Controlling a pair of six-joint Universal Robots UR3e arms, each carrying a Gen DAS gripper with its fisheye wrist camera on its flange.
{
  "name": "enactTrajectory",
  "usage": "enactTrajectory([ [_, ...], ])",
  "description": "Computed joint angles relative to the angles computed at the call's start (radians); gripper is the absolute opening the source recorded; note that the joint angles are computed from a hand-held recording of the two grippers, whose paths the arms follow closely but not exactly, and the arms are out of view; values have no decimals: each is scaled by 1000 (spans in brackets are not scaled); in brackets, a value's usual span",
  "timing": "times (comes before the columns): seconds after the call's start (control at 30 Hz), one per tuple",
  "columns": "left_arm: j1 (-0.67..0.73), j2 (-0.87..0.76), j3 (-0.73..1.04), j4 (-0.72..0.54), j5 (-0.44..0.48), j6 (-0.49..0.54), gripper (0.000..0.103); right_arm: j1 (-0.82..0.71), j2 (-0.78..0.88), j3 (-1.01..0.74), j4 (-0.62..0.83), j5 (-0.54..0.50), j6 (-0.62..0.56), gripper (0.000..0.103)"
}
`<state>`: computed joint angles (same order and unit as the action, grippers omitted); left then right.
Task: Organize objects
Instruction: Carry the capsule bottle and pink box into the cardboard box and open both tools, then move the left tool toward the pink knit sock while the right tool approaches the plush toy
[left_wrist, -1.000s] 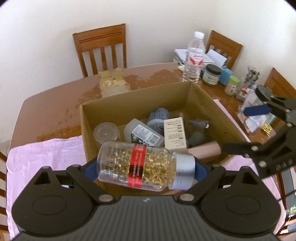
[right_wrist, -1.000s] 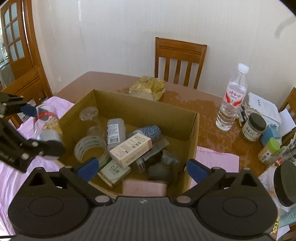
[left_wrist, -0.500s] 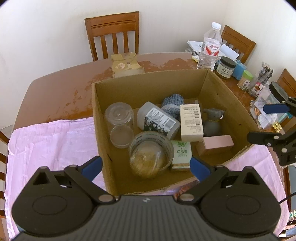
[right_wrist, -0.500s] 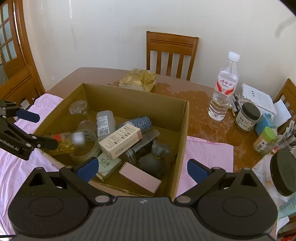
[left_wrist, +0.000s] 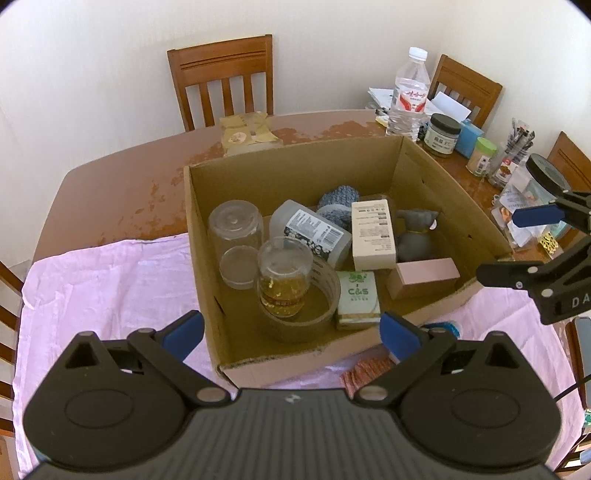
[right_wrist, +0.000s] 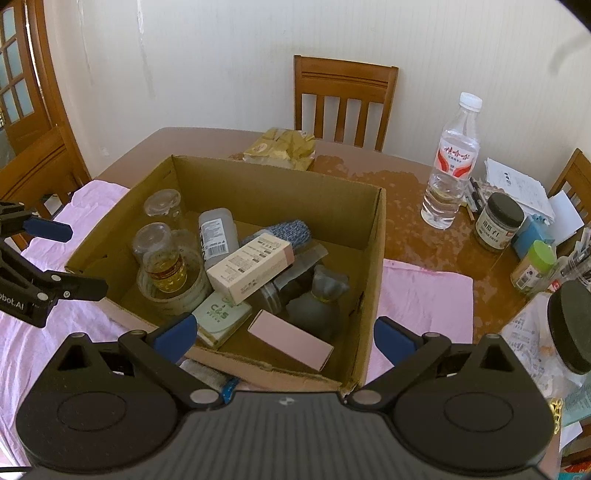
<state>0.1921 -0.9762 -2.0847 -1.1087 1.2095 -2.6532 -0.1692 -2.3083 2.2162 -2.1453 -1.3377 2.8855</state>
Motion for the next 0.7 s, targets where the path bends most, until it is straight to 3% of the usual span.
enactTrajectory([
  [0.37,32,193,-128,-45,-5,32,101,24,-121,103,25,-31,17,103],
  [0.6,5,335,-248,-31,50,32,102,-14,-279,213,118,16,8,103],
  [0.7,-7,384,-293,-23,81,24,102,55,-267,268,57,-24,50,103],
])
